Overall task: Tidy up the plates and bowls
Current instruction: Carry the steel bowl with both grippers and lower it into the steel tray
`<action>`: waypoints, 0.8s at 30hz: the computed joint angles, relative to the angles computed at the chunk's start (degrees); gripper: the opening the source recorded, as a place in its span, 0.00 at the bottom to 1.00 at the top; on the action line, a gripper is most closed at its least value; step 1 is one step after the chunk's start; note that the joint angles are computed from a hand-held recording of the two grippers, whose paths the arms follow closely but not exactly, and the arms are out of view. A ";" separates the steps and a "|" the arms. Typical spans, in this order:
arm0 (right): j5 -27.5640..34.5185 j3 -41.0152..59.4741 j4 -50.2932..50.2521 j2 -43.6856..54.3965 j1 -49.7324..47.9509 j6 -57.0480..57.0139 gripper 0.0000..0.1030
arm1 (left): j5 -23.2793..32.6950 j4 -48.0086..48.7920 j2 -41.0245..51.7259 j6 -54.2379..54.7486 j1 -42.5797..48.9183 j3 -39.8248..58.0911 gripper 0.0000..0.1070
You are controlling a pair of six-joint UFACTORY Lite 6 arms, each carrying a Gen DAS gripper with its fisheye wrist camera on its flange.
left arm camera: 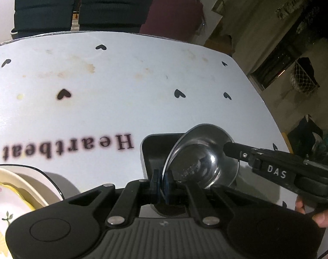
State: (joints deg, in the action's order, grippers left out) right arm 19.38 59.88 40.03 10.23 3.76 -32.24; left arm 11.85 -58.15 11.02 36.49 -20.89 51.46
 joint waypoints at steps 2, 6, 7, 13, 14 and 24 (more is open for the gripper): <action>0.47 0.68 -2.54 0.73 0.19 2.16 0.05 | -0.30 1.14 0.71 -0.86 -0.39 0.52 0.04; 0.18 2.75 -5.78 3.58 0.58 4.53 0.05 | -0.54 3.47 2.92 -2.63 -1.20 2.02 0.04; 0.24 3.24 -6.39 4.14 0.64 5.21 0.05 | -0.48 3.63 3.22 -2.55 -1.28 2.19 0.04; 0.37 6.14 -12.50 7.26 1.76 10.69 0.06 | -0.52 4.75 4.76 -2.86 -1.32 3.05 0.04; 0.36 6.60 -13.00 7.81 1.92 11.10 0.06 | -0.49 4.64 4.88 -2.72 -1.36 3.09 0.04; -0.10 9.80 -22.62 11.64 4.09 19.95 0.09 | 0.60 3.48 5.53 -0.60 -1.25 3.57 0.06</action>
